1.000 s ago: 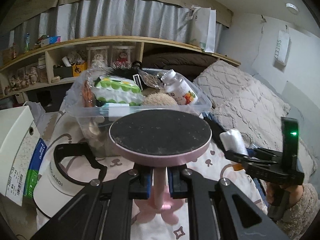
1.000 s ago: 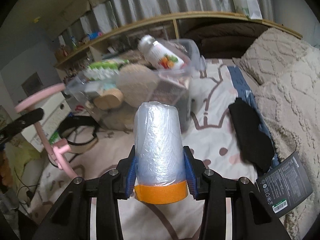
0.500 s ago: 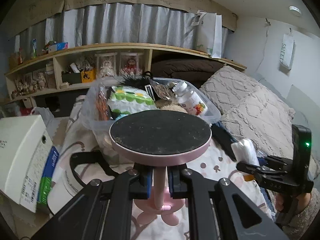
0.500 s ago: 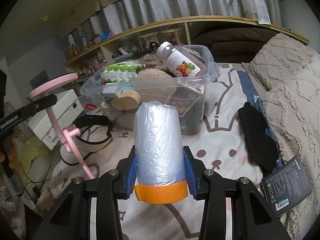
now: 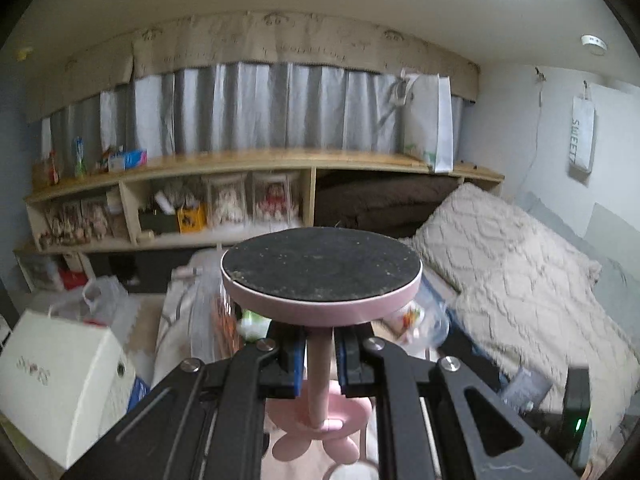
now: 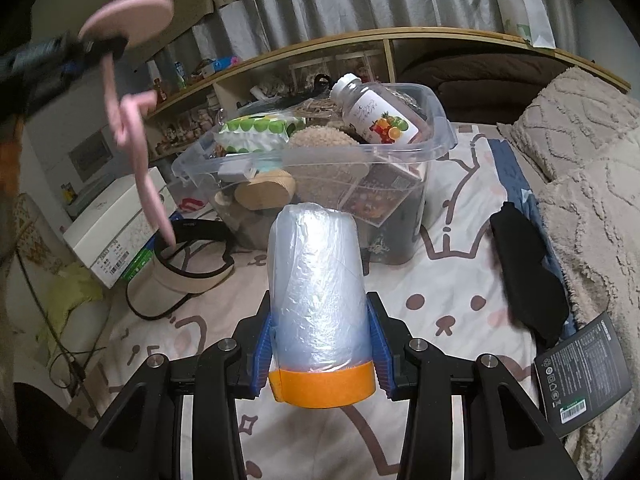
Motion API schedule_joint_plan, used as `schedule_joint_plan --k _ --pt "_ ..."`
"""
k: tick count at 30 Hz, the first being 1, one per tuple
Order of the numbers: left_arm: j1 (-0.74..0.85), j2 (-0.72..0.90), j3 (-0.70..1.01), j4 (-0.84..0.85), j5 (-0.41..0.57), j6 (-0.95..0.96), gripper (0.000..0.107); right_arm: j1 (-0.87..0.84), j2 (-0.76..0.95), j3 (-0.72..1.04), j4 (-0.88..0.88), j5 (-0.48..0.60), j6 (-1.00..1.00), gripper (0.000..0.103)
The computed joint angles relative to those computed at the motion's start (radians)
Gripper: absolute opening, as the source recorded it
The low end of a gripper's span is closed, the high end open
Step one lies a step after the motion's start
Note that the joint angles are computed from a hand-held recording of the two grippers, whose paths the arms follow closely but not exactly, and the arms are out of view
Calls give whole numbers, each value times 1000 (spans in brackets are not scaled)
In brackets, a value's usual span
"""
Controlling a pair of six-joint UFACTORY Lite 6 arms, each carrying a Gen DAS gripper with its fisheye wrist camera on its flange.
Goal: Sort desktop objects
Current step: 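Carry the pink stand with the left tool over the clear bin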
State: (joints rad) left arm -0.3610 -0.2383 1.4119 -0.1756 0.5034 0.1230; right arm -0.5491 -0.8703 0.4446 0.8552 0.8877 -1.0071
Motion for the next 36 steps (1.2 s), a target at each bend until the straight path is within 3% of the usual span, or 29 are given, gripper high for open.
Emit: schedule_joint_plan --k 10,18,28,34,36 --pt "-113 383 557 211 122 -205 13 -25 50 -2 16 -17 -35 43" --pt "-153 700 949 260 239 -263 13 -50 127 0 48 -40 -91 43" --pt "-222 874 1074 330 256 -342 13 -143 264 27 124 -2 -201 43" --pt "-265 1002 1250 400 317 -378 13 -172 277 35 135 25 -217 43" --pt "-275 989 1221 419 300 -395 13 -170 283 36 134 23 -217 43"
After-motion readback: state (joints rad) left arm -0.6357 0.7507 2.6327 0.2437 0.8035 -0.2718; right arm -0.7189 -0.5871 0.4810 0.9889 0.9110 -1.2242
